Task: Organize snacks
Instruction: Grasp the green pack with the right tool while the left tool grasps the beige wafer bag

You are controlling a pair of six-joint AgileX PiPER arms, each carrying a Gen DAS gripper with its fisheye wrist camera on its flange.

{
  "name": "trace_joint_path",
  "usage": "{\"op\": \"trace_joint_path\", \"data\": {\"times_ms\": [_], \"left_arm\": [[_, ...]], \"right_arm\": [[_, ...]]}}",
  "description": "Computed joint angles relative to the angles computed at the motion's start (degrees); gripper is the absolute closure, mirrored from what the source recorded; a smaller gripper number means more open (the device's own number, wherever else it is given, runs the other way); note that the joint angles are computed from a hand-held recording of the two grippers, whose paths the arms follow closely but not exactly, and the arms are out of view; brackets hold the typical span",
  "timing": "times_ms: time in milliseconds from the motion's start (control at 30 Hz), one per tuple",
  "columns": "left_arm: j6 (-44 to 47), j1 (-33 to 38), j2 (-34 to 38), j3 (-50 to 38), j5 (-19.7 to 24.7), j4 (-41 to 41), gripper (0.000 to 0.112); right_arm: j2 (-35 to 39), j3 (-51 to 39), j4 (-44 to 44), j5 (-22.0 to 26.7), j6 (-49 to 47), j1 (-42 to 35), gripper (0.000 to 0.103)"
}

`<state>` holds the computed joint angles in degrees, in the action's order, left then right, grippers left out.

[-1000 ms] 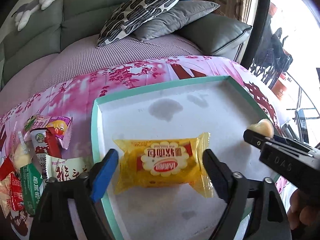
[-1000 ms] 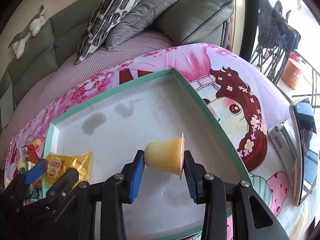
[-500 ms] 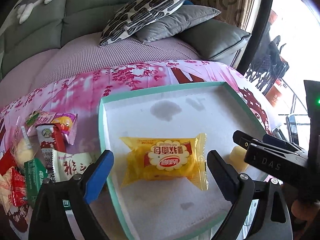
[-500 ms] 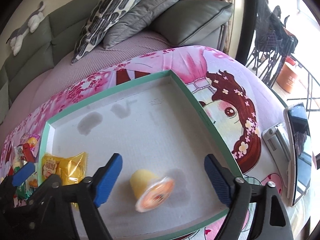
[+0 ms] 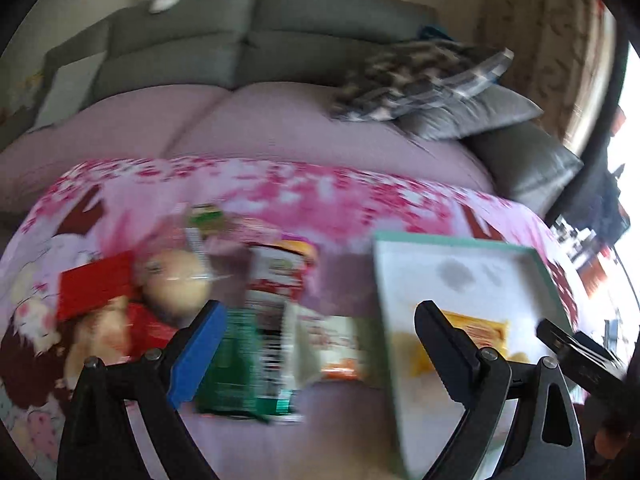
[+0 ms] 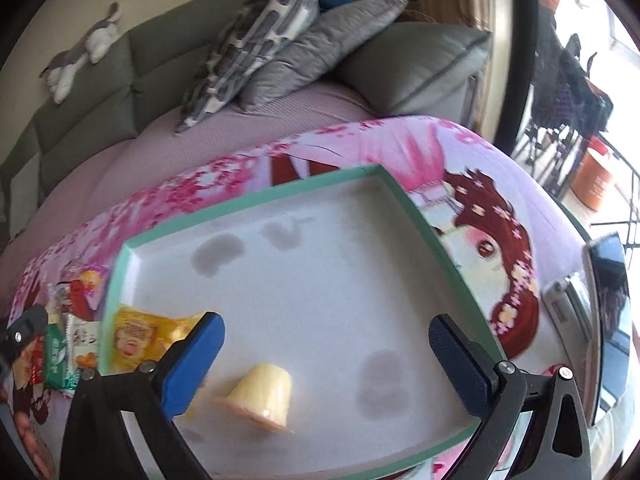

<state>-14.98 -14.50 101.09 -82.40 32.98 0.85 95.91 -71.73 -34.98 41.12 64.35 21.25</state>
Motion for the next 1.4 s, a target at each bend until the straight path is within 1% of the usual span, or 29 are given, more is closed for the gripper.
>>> {"op": "trace_joint_path", "data": {"times_ms": [133, 200, 333, 467, 533, 600, 700, 800, 933, 1100, 1167, 1300, 1400], "left_arm": [[0.1, 4.2, -0.6, -0.3, 2.0, -1.0, 0.017], [-1.0, 6.2, -1.4, 0.0, 3.1, -0.1, 0.017], [-6.3, 9.3, -2.3, 0.1, 6.4, 5.9, 0.017], [-12.0, 12.5, -3.4, 2.1, 7.8, 10.7, 0.017], [-13.0, 14.2, -3.8, 3.2, 8.2, 11.6, 0.017], [-13.6, 15.7, -3.7, 3.6, 9.0, 11.9, 0.017], [-11.9, 17.9, -4.1, 4.7, 8.8, 9.6, 0.017], [-11.9, 18.8, -4.0, 4.7, 9.6, 10.1, 0.017], [-7.6, 20.7, -3.7, 4.4, 9.8, 5.2, 0.017], [-3.6, 21.7, -2.7, 3.7, 10.2, 1.3, 0.017], [-1.2, 22.3, -2.0, 2.9, 10.7, -1.4, 0.017], [5.5, 24.1, 0.3, 0.4, 12.0, -9.9, 0.017], [7.6, 25.5, 2.7, -1.5, 13.2, -14.1, 0.017]], "right_arm": [[0.9, -1.9, 0.3, -1.5, -0.3, 2.4, 0.000], [1.6, -3.2, 1.1, -2.3, -1.7, 3.8, 0.000], [4.1, -7.1, 1.2, -2.1, -3.7, 7.7, 0.000], [6.8, -10.9, 3.8, -2.7, -8.1, 10.9, 0.000], [9.1, -14.2, 5.9, -2.1, -10.5, 12.1, 0.000], [10.7, -16.4, 7.4, -2.1, -10.4, 12.9, 0.000], [13.3, -19.7, 11.5, -3.6, -11.7, 13.6, 0.000], [15.9, -23.2, 13.0, -2.9, -12.6, 14.7, 0.000], [20.0, -29.1, 14.1, -0.7, -14.6, 16.9, 0.000], [25.4, -37.1, 14.3, 2.5, -17.3, 19.9, 0.000], [28.6, -41.8, 13.8, 4.9, -18.6, 21.3, 0.000], [33.5, -49.1, 12.4, 9.7, -20.5, 23.1, 0.000], [36.8, -53.7, 11.4, 12.9, -21.2, 24.0, 0.000]]}}
